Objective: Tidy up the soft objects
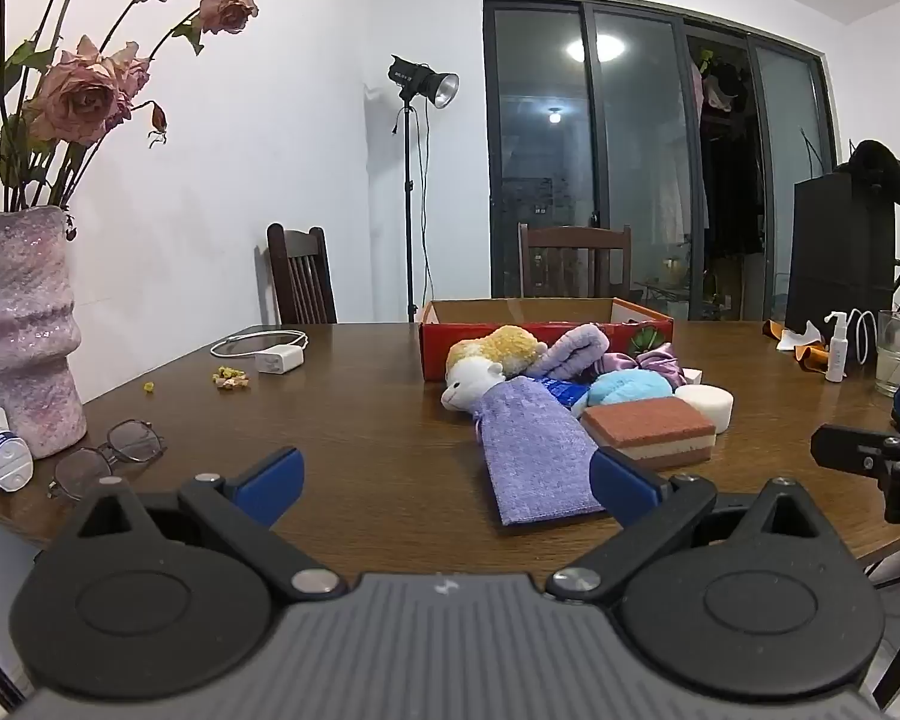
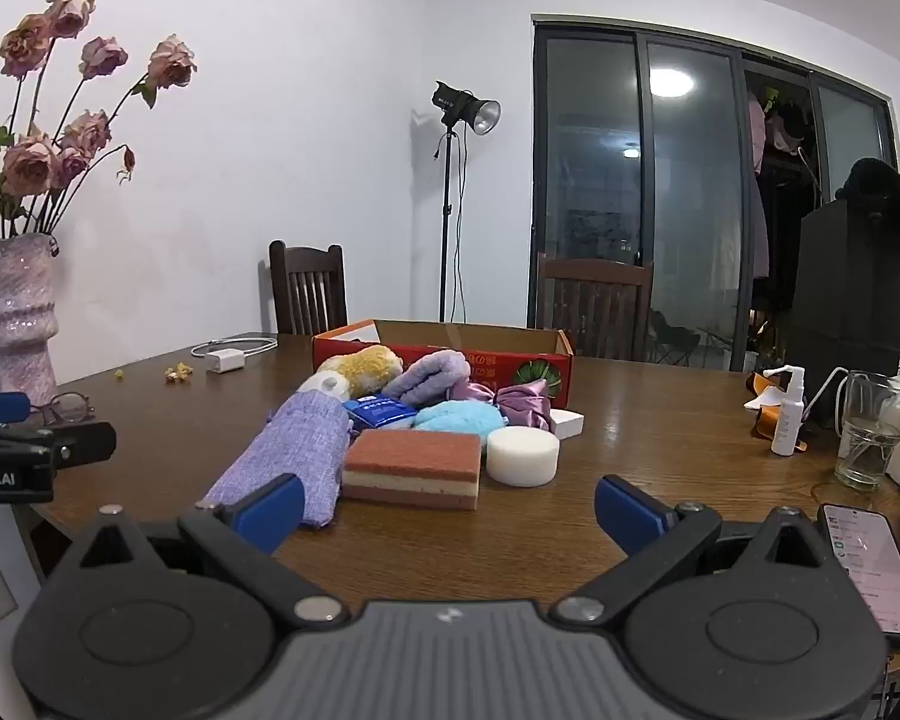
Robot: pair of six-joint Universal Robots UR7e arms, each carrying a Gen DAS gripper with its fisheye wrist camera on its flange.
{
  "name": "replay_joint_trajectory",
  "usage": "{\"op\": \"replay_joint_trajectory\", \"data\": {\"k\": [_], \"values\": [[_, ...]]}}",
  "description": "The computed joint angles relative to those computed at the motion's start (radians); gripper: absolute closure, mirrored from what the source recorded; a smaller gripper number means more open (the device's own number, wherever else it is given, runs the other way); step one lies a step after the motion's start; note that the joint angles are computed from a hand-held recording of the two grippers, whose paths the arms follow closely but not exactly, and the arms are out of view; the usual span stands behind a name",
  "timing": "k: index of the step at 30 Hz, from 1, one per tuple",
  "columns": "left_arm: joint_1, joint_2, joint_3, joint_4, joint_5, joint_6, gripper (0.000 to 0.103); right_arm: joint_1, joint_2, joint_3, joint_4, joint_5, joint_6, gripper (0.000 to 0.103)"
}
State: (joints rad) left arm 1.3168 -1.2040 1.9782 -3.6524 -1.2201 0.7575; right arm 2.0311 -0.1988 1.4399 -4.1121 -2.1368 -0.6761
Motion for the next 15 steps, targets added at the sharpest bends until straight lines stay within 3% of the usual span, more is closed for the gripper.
{"op": "replay_joint_trajectory", "data": {"k": [15], "values": [[-0.003,-0.011,-0.002,0.01,0.002,0.0,0.0,0.001,0.0,-0.002,-0.003,0.0,-0.005,0.0]]}}
